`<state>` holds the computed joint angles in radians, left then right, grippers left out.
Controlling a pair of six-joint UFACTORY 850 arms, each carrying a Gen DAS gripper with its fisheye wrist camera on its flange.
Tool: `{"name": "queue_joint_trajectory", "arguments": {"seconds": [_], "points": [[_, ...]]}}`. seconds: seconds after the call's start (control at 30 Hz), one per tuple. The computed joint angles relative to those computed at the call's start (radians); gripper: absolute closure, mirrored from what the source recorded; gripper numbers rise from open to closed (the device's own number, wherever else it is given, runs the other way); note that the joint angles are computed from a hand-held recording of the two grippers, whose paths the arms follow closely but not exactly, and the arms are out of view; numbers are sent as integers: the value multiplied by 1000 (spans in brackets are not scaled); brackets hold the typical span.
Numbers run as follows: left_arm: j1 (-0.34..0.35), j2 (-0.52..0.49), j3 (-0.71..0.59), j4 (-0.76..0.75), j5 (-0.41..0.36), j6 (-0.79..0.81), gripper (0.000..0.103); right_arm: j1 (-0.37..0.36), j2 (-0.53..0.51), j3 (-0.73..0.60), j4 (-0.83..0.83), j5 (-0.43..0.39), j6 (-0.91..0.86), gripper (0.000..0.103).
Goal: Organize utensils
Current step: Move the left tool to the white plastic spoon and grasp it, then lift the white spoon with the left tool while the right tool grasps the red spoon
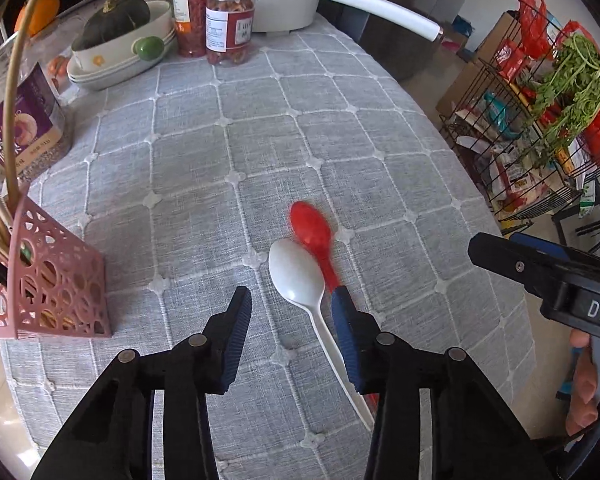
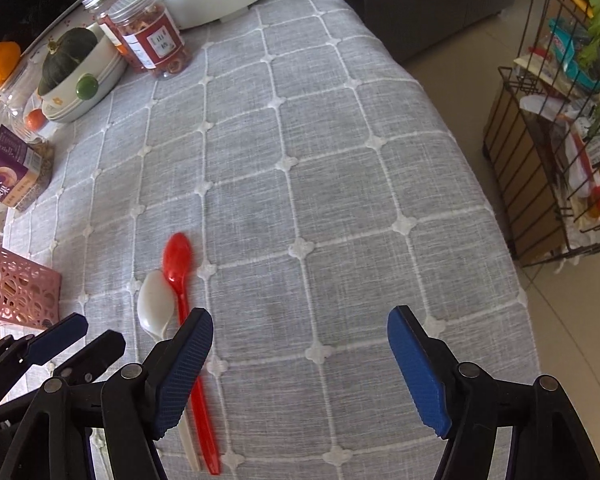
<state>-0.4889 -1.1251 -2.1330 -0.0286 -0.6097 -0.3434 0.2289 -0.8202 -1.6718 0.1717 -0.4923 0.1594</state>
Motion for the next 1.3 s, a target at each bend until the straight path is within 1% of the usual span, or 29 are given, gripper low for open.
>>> {"name": "queue_joint_trajectory", "arguments": {"seconds": [0.13,0.33,0.37,0.4,0.47,0.5,0.6,0.63,0.97,1.07,1.3], "points": [[-11,-107,-168,61,-87,-65,63,-13,0,4,23,-5,-18,26],[-15,-278,-448,90,-251,-98,63,-17,-4,3,36,-12,-32,26],[-15,-299,-479,87,-267,-96,63,-17,-5,3,35,-13,-32,26],[-15,-294,-469,89,-256,-97,63,-16,-6,2,33,-15,-31,26],[-16,-320,-519,92,-286,-93,63,-14,-8,-2,26,-18,-22,26],[-16,-320,-519,92,-287,-91,64,-13,-10,-3,24,-19,-22,26],[-15,-294,-472,101,-266,-97,65,-11,-14,-7,17,-22,-16,26],[-16,-270,-432,110,-247,-103,65,-10,-15,-10,14,-23,-14,26],[-4,26,22,183,28,-156,65,14,-49,-66,-5,-43,19,26],[6,102,133,194,96,-161,65,30,-73,-101,-17,-61,28,26],[22,247,345,256,211,-197,65,69,-142,-195,-54,-119,51,26]]}}
